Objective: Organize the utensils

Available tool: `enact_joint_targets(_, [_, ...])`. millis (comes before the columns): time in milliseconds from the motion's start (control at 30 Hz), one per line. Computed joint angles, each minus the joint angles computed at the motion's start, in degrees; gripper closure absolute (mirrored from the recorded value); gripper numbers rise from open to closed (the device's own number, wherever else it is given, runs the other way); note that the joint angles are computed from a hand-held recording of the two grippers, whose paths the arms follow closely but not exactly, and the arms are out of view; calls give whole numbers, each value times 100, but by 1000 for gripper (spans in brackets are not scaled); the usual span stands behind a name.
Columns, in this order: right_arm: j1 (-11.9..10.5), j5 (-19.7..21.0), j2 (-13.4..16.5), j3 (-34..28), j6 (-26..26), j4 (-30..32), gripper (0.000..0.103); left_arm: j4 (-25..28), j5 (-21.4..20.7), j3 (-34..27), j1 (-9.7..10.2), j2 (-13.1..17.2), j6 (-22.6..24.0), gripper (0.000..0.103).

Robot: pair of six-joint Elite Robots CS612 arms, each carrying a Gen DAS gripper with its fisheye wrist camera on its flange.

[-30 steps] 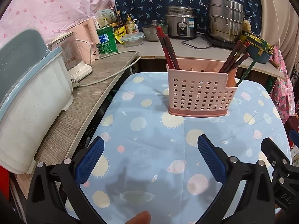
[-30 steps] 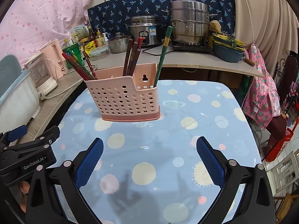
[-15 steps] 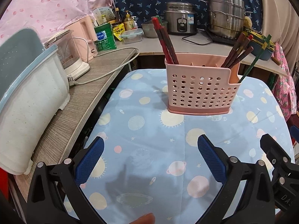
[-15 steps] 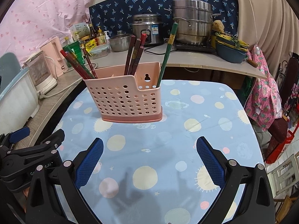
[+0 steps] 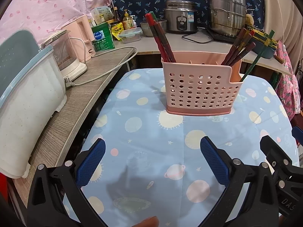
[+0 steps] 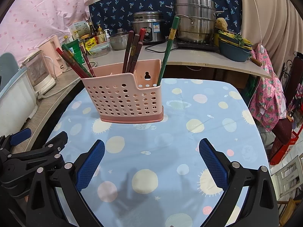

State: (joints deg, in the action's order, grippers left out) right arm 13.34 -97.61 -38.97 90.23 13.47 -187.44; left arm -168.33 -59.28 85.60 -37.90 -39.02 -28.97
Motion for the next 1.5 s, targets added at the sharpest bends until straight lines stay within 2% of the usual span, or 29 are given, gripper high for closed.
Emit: enact_joint_targets(1500, [-4, 8, 26, 28, 13, -35, 7, 76, -214, -51, 50, 2, -136, 7])
